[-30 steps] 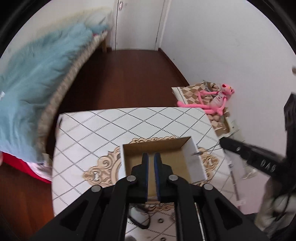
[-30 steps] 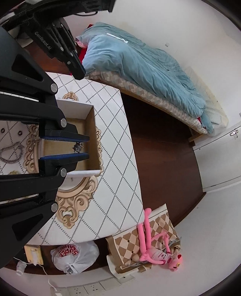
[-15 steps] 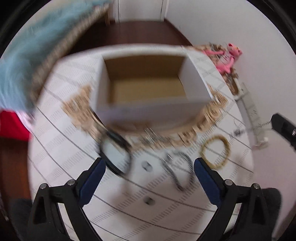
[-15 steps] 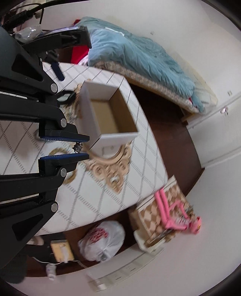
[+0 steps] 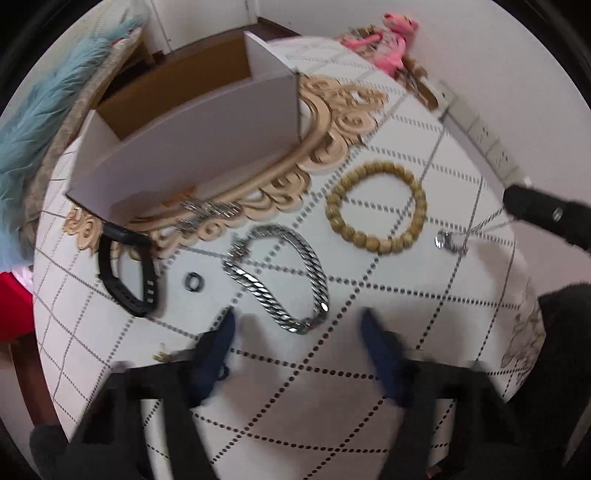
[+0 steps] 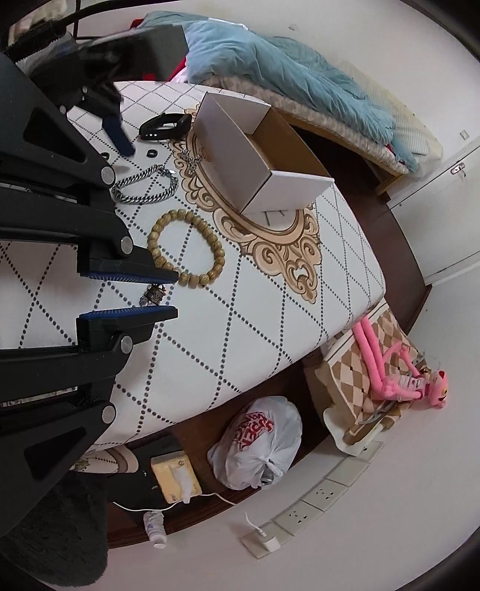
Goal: Organize jewelry
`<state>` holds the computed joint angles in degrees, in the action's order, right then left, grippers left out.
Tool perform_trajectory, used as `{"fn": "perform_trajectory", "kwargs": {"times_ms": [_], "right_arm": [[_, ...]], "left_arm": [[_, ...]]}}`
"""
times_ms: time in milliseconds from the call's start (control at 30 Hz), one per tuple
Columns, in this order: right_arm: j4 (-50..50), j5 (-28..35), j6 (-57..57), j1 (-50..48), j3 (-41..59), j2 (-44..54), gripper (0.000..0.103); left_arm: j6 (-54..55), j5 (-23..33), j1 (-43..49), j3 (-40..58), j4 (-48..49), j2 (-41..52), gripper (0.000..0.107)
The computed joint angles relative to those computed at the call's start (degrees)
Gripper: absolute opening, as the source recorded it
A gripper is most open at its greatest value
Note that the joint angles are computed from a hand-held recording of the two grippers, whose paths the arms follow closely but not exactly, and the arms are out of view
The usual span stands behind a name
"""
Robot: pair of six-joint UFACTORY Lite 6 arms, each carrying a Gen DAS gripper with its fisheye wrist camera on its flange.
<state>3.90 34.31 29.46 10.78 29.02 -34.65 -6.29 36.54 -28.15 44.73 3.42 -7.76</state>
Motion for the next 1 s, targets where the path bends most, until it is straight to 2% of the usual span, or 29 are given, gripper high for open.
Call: {"fn": "perform_trajectory", "kwargs": {"times_ms": [133, 333, 433, 567, 800, 1000], "right_arm": [[0.0, 0.0, 0.4, 0.7, 0.0, 0.0, 0.012], [-0.6, 0.1, 2.2, 2.4, 1.5, 0.4, 0.012], [0.7, 0.7, 1.1, 2.6, 3.2, 0.4, 0.012], [4.8, 1.9, -3.0, 2.1, 7.9, 1.9, 0.012], [16.5, 3.8, -15.0, -0.3, 24.0, 11.7, 0.012], [22.6, 5.6, -23.6, 0.0, 44.9, 30.6, 0.012]], "left_arm": [[2.2, -2.3, 0.7, -0.9, -1.8, -0.6, 0.011], [9.5, -2.7, 4.1, 0.6, -9.1, -0.5, 0.009], [16.2, 0.5, 8.3, 2.3, -14.9, -4.2, 0.009], [24.0, 7.6, 15.0, 9.5, -22.7, -5.3, 0.009], [30.0, 21.5, 25.1, 32.2, -31.6, 3.2, 0.009], [28.6, 25.6, 27.5, 54.3, -30.5, 18.9, 0.009]]}}
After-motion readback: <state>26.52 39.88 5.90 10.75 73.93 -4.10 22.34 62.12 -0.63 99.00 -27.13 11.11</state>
